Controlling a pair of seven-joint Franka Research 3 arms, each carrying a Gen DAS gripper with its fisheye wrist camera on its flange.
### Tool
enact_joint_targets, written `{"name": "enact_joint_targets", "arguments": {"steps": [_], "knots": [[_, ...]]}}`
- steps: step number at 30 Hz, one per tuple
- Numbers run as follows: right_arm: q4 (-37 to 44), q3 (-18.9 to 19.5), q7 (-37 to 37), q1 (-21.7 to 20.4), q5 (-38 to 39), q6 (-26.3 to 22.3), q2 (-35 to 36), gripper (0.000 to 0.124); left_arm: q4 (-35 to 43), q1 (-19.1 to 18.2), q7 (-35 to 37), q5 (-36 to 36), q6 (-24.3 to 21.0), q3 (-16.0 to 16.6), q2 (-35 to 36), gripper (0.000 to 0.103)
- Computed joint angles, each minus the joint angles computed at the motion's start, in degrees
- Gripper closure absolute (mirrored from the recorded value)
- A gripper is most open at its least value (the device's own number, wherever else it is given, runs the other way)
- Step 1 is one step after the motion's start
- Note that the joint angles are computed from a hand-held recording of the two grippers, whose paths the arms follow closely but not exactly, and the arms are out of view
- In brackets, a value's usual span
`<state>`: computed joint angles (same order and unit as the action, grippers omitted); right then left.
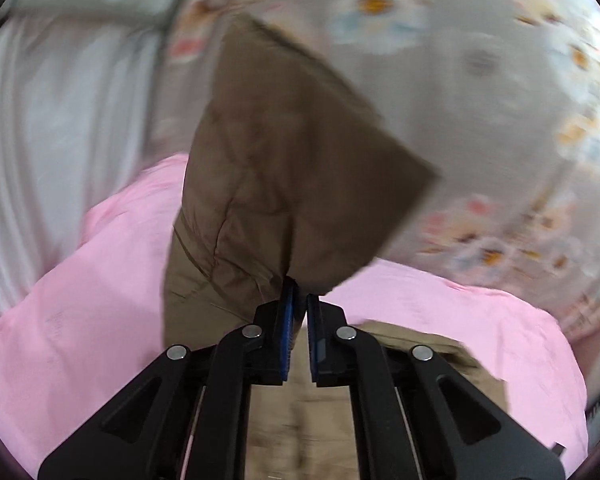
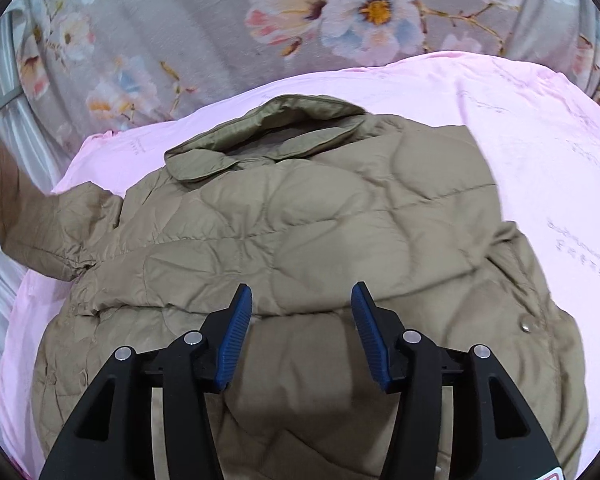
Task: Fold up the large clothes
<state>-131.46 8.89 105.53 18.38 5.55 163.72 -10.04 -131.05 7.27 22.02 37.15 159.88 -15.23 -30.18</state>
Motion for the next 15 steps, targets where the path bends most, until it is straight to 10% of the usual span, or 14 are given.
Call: {"name": "enact_joint_targets", "arguments": {"steps": [4,7,15], "knots": [[-2.8,-1.1,-0.9,-0.4,1.3,0.2,-3.0,0.071,8.1,-6.3,2.1,-1.6,-1.5,-4.4,8.1,0.085],[-4.6,-2.0,-2.6,-0.6,3.4,0.8,-5.0,0.067,9.6,-10.5,1.4,-2.9,0.0,-4.6,13.1,0.018],[-5.6,-4.7,-7.8,-1.6,9.0,0.5,-7.1,0.063,-1.1,-14.9,-3.3,-10.5,6.1,2.0,13.3,0.012]]}}
